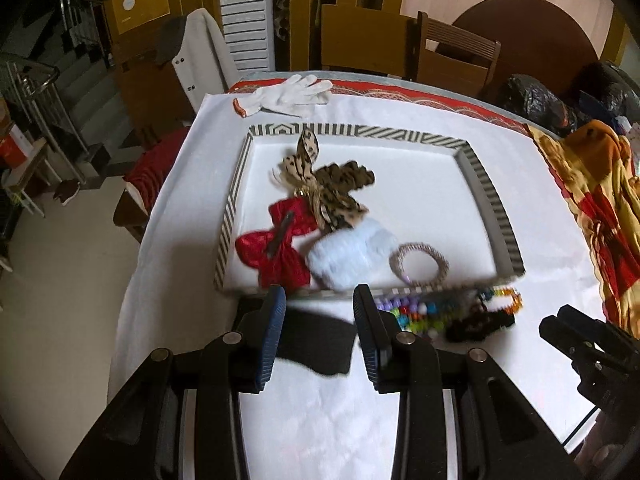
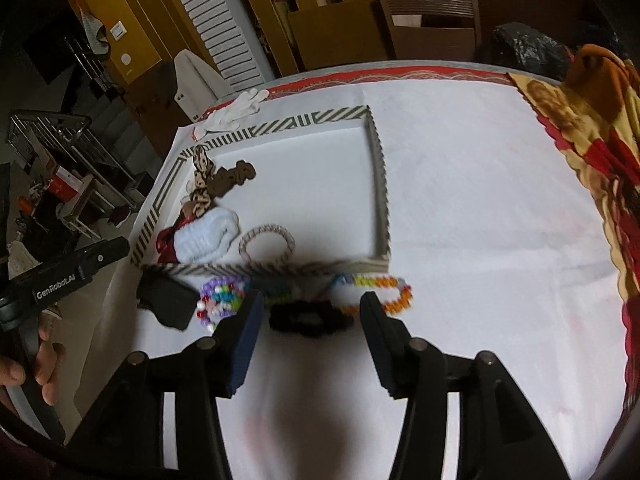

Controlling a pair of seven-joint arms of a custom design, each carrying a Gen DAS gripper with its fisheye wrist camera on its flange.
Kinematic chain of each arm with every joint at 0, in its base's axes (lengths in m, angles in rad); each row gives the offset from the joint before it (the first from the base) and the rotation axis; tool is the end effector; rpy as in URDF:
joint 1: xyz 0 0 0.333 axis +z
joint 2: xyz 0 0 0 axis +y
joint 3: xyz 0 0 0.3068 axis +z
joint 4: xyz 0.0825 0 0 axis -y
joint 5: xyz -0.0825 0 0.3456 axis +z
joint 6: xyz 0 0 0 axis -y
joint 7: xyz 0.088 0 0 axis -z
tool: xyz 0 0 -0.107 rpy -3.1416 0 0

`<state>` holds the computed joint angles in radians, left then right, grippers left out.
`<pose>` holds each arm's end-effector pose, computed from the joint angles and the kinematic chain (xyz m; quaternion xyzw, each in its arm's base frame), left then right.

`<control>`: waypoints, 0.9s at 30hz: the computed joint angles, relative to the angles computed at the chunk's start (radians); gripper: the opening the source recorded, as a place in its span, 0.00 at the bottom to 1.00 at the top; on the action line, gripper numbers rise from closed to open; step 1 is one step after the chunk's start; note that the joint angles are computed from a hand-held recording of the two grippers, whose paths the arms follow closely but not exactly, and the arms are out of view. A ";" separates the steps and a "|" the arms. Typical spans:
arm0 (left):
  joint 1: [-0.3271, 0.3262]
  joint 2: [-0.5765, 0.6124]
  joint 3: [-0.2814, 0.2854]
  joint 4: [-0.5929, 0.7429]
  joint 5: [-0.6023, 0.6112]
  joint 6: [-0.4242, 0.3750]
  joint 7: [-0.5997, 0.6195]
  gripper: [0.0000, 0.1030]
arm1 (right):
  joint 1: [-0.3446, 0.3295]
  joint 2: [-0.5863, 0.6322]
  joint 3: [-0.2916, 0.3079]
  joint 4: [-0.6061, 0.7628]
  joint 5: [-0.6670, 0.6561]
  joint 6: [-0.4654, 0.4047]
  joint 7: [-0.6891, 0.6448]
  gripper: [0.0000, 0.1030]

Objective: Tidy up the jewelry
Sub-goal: 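Lower both items into the tray and open both grippers, then withdraw both grippers from the tray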

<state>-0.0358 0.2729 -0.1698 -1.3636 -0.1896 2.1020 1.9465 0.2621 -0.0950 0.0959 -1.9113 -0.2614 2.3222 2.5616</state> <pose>0.6262 -0.1227 0.6131 -0.4902 0.8330 -0.2344 0.1046 0.5042 0.1859 0.5917 -0.4901 0.8273 -0.1456 0.2329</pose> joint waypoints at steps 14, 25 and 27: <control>0.018 -0.190 0.024 -0.250 -0.059 0.068 0.046 0.31 | 0.020 -0.097 0.046 -0.075 -0.037 -0.036 0.073 0.60; 0.006 -0.261 0.041 -0.346 -0.074 0.105 0.063 0.31 | 0.030 -0.113 0.061 -0.082 -0.044 -0.055 0.062 0.61; 0.005 -0.272 0.042 -0.361 -0.073 0.115 0.065 0.31 | 0.030 -0.117 0.064 -0.084 -0.052 -0.058 0.065 0.62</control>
